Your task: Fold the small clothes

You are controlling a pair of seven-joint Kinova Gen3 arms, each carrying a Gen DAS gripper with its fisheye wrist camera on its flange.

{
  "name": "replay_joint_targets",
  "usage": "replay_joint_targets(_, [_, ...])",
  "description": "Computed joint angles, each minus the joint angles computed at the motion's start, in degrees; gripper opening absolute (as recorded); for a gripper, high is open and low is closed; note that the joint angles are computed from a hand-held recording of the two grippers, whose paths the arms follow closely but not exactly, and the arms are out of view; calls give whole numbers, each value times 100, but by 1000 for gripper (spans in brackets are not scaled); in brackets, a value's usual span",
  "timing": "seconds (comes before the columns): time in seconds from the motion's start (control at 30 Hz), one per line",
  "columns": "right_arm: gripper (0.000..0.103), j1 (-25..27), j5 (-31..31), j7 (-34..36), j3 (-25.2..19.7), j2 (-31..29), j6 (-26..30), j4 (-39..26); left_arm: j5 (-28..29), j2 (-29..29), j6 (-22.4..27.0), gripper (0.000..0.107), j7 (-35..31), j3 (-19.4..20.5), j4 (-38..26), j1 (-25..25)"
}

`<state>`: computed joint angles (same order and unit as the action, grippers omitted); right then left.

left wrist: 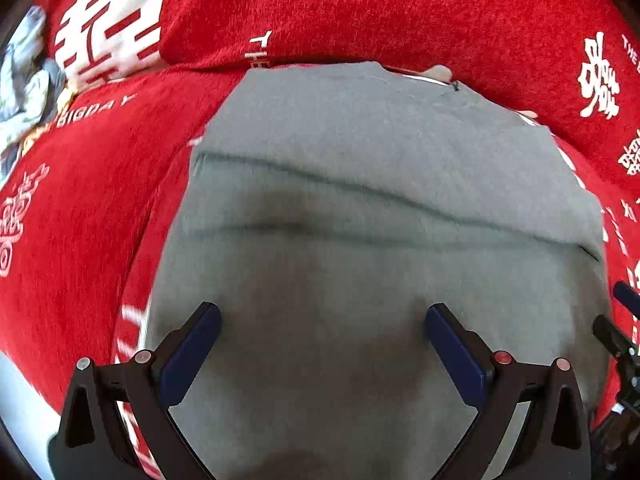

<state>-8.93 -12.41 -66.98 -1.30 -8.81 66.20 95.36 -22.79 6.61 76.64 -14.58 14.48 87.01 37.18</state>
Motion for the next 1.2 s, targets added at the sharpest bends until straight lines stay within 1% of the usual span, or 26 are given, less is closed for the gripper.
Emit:
replay_joint_targets(0.07, [79,-50,89,-148,-126,-104,-52,92,-127,126,178,103,102,66,-145,138])
replay_joint_targets(0.17, [79,-185,246,-589,-343,82,124,73,-263,255,395,103,229,39,-300,383])
replay_joint_targets(0.23, [85,-279,499,-812,-472,11,63,198,-167,196,385,103,283,33,-263,386])
replay_joint_targets(0.27, [86,-314,606,-878,-543,-50,72,242,-128,148,374,103,306,31,-229,390])
replay_joint_targets(0.3, [88,-365,619,-928,-508,-70,142,252,-101,108,363,103,315,43,-190,396])
replay_joint_targets(0.37, [96,-374,544,-1006,-433,-79,334,232,-117,67,379,103,366,93,-144,441])
replay_joint_targets(0.4, [103,-415,557,-1019,-409,-72,442,229,-126,50,380,103,384,113,-121,458])
replay_joint_targets(0.47, [103,-421,819,-1149,-602,-188,414,322,-124,15,377,103,446,149,-81,485])
replay_joint_targets(0.53, [103,-477,902,-1342,-614,-248,405,370,-105,-9,366,103,453,171,-55,482])
replay_joint_targets(0.63, [103,-483,883,-1441,-561,-388,209,538,-84,-49,322,103,441,197,-6,467])
replay_joint_targets(0.77, [103,-469,972,-1959,-643,-77,656,159,-145,-104,247,103,474,253,101,491])
replay_joint_targets(0.83, [103,-539,1180,-2282,-762,121,910,-54,-235,-112,235,103,533,295,147,537])
replay_joint_targets(0.9, [103,-620,1299,-2452,-786,203,1020,-148,-233,-148,175,103,506,301,198,528])
replay_joint_targets(1.03, [103,-674,1276,-2455,-697,59,829,12,-253,-200,75,103,486,325,279,485])
replay_joint_targets(1.07, [103,-647,1257,-2396,-711,22,784,50,-295,-207,71,103,488,344,291,497])
replay_joint_targets(1.1, [103,-681,1190,-2245,-619,9,784,52,-281,-236,42,103,439,349,311,486])
replay_joint_targets(1.13, [103,-702,1094,-2101,-509,-2,824,28,-229,-286,13,103,372,354,336,464])
replay_joint_targets(1.2, [103,-559,927,-2016,-413,-101,896,15,-42,-403,-28,103,304,366,362,395])
